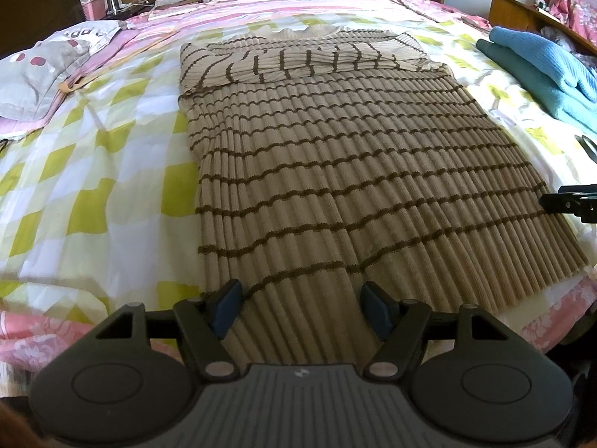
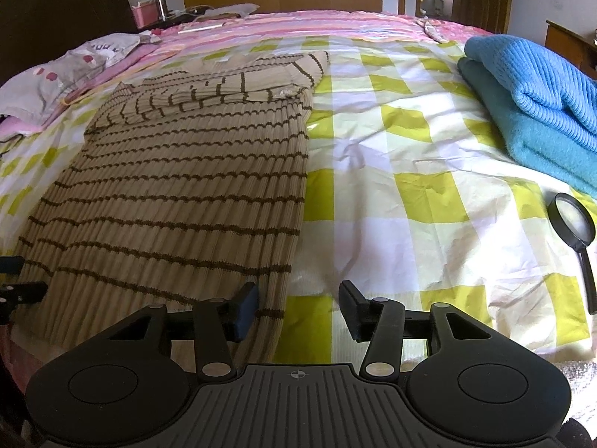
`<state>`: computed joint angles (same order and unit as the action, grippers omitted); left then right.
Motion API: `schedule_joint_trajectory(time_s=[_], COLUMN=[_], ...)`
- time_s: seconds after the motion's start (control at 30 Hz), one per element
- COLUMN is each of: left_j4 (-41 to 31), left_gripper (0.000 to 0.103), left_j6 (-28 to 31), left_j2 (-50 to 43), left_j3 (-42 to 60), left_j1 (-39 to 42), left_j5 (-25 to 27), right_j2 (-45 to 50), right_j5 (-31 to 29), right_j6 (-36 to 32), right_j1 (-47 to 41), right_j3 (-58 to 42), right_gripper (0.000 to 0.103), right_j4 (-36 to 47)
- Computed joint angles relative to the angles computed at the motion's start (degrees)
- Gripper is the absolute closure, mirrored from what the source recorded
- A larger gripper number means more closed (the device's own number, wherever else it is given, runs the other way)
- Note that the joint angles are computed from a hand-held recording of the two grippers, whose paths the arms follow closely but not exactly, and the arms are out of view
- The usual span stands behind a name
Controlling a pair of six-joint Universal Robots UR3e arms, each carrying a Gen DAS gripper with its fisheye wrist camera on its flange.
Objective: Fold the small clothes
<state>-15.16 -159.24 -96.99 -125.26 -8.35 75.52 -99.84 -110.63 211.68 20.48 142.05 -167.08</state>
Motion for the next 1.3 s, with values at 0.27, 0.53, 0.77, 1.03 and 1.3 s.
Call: schedule_joint_trajectory(time_s=[0.27, 0.53, 0.77, 1.03, 1.3], left_j4=[-0.5, -0.8, -0.1, 0.5, -0.2], left_gripper=[0.027, 0.027, 0.027, 0.027, 0.027], left_j6=[0.0, -0.3, -0.8, -1.2, -1.5], left_j2=[0.5, 1.3, 1.6, 2.1, 2.9], left_j3=[-0.2, -0.8, -1.3, -1.8, -2.2], left_j1=[0.3, 0.6, 0.6, 0.8, 1.4], left_j5=[0.0, 0.1, 0.8, 0.9, 0.9], right_j2=[-1.0, -1.6, -2.0, -2.9, -3.6], right_j5=[-0.1, -0.3, -0.7, -0.7, -0.6], right_j6=[0.0, 0.1, 0.3, 0.6, 0.6], right_j1=[0.4, 0.9, 1.6, 1.9, 2.2], right_j3=[0.2, 0.4, 0.4, 0.9, 0.7], right_gripper=[0.052, 0.050, 0.048, 0.046, 0.046], right_j4=[1.3, 2.1, 2.8, 3.9, 5.0])
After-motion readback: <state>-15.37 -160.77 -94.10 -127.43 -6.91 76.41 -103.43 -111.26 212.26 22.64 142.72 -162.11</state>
